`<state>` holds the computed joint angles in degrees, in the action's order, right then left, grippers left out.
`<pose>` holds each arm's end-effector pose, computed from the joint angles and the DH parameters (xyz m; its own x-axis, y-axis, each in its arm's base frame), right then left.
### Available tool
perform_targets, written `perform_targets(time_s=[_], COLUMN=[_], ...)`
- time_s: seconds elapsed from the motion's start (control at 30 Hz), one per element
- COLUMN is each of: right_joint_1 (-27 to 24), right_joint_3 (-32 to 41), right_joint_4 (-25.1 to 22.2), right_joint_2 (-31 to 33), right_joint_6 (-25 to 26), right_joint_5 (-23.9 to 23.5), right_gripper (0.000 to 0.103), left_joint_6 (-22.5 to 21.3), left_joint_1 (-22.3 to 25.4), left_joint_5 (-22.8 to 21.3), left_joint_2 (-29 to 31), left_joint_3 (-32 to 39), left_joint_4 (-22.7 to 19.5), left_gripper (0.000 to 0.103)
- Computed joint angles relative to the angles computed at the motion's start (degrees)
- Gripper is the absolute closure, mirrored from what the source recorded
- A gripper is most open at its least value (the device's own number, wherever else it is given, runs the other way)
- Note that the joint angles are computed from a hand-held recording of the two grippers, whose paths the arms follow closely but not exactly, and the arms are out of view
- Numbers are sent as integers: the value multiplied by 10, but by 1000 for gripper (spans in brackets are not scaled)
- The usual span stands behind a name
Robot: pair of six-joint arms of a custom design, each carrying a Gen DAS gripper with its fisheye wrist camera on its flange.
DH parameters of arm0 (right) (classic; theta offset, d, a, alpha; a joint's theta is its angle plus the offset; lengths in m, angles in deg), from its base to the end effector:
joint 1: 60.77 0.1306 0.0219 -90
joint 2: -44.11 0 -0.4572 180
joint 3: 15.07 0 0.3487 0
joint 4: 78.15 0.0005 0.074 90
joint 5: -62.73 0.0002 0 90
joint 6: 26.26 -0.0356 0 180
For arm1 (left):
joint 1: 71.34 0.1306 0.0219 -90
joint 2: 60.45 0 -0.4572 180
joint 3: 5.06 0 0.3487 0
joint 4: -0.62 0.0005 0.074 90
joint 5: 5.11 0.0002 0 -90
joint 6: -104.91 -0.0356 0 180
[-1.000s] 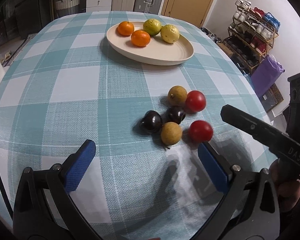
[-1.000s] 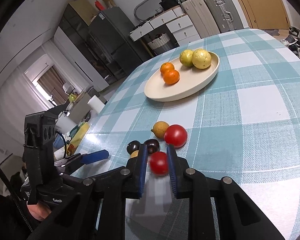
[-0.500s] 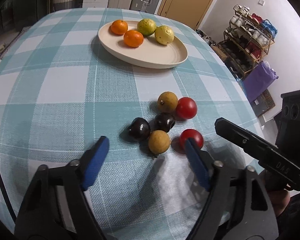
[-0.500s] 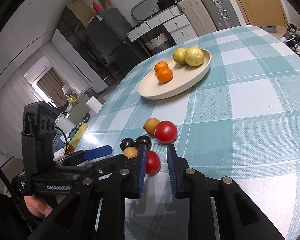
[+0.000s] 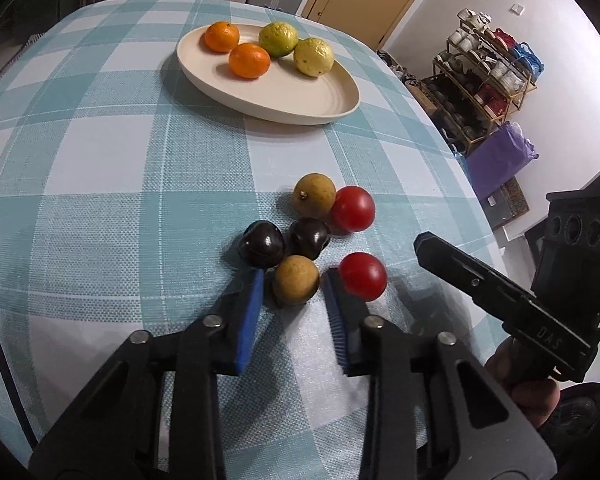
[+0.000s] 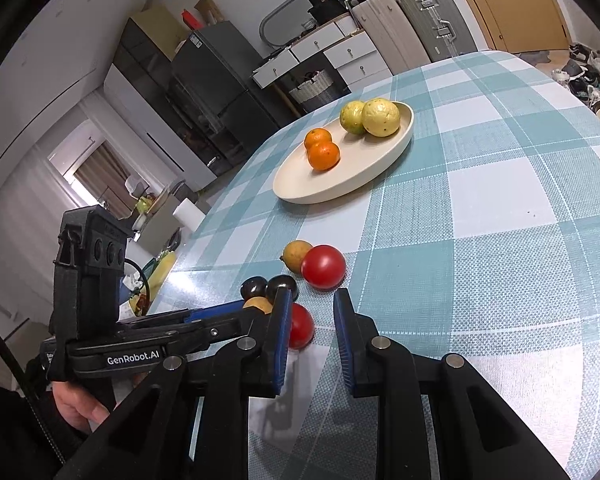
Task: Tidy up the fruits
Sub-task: 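Grasp a small yellow-brown fruit with the left tool while the right tool holds the tomato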
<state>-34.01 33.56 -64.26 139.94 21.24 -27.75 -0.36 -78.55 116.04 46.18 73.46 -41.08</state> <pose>0.3543 0.1785 0.2692 -0.6699 0.4188 -0.6130 -0.0053 0.8230 0.5680 0.4899 -0.0810 0.3063 -0.8233 0.3313 -0.4608 0.5197 0.7664 -0.3775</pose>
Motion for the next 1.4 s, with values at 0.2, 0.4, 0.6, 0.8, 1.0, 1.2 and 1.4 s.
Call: perform_targets(time_s=[0.2,0.4,0.6,0.8,1.0,1.2,1.4], right_joint_1=[1,3,10,14,19,23,33], right_joint_3=[0,7,20,35,53,72,100], right_joint_4=[-4,-15,-33,-53,-80,-102,-146], right_joint_2=[-2,1,7,17,30,41,55], right_joint_6=[0,6,14,20,26,32,55], right_joint_5=[0,-6,-6,-1,2,2,16], right_gripper=[81,81,79,73,67,66,66], left_joint_6=[0,-7,-16,-18,-26,-35,-40], left_joint_1=[-2,2,9,21,34,44,55], left_joint_5=[3,10,24,45,65,78,91], left_joint_2=[2,2,-1,-6,-12,-13,-10], left_joint_3=[3,4,2,2,5,10,19], left_joint_4=[-4,-10,-13,-14,-18,-26,-33], left_gripper=[81,81,81,81,81,81,81])
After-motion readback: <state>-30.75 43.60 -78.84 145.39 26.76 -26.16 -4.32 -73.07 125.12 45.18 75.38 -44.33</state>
